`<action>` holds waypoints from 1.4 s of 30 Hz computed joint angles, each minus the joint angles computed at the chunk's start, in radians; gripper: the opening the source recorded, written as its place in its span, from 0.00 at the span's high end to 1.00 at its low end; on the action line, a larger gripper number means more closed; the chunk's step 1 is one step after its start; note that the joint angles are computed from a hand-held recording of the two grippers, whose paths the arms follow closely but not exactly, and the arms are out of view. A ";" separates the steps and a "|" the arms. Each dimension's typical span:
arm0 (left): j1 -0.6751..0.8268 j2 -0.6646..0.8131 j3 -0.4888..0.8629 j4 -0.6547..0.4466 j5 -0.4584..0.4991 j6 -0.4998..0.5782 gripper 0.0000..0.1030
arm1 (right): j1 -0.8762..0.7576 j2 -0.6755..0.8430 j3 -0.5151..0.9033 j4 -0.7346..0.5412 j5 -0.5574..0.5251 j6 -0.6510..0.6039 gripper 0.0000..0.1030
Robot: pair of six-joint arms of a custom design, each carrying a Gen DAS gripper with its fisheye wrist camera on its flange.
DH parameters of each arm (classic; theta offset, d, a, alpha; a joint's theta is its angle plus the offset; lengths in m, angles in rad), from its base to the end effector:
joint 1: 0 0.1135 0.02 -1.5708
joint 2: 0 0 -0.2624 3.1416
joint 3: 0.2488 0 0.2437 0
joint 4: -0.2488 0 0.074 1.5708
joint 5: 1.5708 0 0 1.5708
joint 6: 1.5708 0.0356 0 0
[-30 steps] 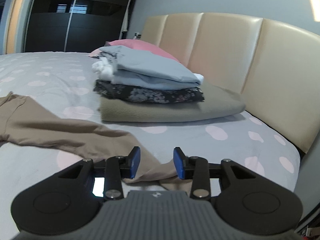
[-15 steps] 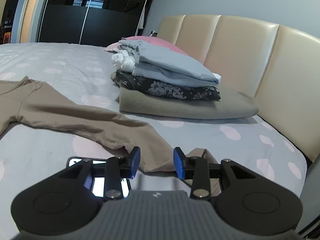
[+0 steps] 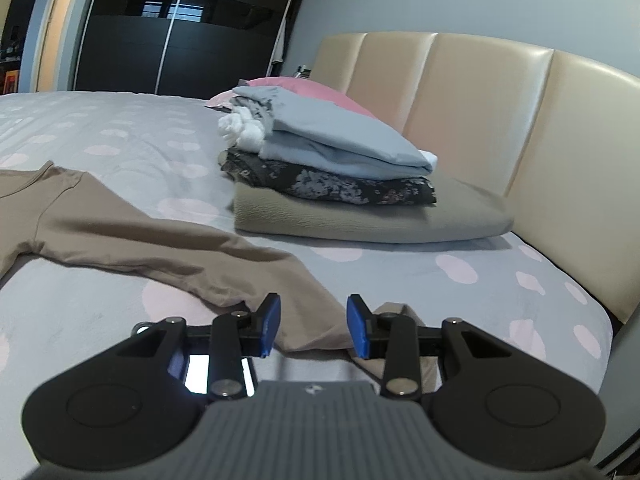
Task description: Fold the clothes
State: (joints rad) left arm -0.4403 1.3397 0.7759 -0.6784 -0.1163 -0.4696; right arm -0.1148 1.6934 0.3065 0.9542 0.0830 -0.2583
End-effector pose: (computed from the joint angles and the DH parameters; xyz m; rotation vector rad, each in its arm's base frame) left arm 0.2070 -0.0930 0.1899 -0.0679 2.7947 -0.0575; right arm 0.2517 -0.0320 0.1068 -0.0911 2.0144 -0.3214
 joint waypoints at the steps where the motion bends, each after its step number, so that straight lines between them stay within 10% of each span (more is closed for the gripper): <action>1: 0.000 0.000 0.001 -0.001 0.000 -0.001 0.77 | 0.005 0.006 0.000 0.002 0.003 -0.006 0.61; 42: -0.005 0.005 -0.005 0.007 -0.008 0.013 0.77 | -0.046 -0.025 0.049 -0.060 -0.005 0.047 0.57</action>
State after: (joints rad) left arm -0.4448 1.3445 0.7709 -0.6713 -0.1243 -0.4561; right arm -0.1605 1.6681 0.3554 0.8943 0.0777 -0.2112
